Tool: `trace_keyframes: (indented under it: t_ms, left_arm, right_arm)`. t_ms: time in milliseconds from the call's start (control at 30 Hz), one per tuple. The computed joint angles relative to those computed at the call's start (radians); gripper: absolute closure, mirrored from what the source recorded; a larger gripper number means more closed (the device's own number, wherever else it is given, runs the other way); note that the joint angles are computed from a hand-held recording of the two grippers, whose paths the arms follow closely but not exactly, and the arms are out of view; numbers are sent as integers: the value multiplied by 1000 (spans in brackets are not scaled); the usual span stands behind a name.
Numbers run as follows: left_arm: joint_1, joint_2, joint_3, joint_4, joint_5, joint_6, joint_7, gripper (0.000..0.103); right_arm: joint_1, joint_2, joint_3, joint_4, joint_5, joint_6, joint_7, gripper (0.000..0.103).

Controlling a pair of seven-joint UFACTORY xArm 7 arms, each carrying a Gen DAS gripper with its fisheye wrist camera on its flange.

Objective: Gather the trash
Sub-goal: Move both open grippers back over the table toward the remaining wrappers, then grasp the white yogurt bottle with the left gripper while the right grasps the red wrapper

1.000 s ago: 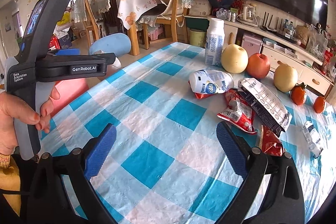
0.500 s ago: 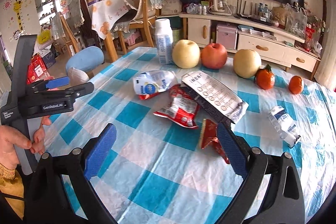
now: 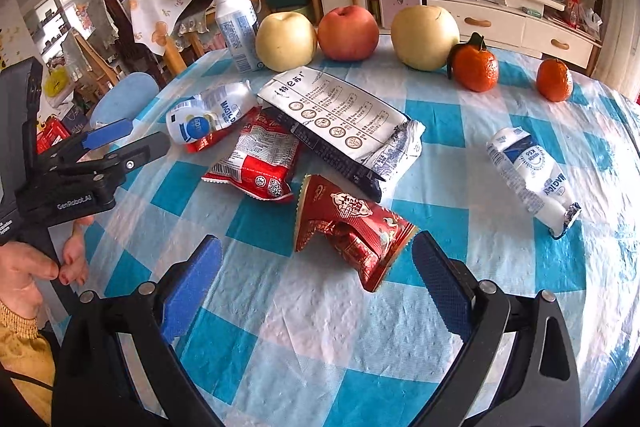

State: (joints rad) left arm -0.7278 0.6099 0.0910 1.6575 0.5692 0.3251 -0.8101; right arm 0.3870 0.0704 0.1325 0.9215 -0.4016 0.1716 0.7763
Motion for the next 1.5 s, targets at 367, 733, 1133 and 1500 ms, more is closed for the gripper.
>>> trace_keyframes:
  t_ms: [367, 733, 1133, 1500]
  left_arm:
    - [60, 176, -47, 231, -140, 37, 222, 8]
    - [67, 252, -60, 347, -246, 90, 339, 22]
    - [57, 240, -50, 325, -278, 96, 299, 35]
    - [35, 168, -21, 211, -234, 63, 195, 59]
  right_arm:
    - [0, 35, -8, 30, 36, 51, -30, 7]
    - [9, 51, -14, 41, 63, 56, -48, 7]
    - [13, 54, -24, 42, 36, 47, -37, 7]
    - [36, 59, -45, 60, -112, 87, 49, 23]
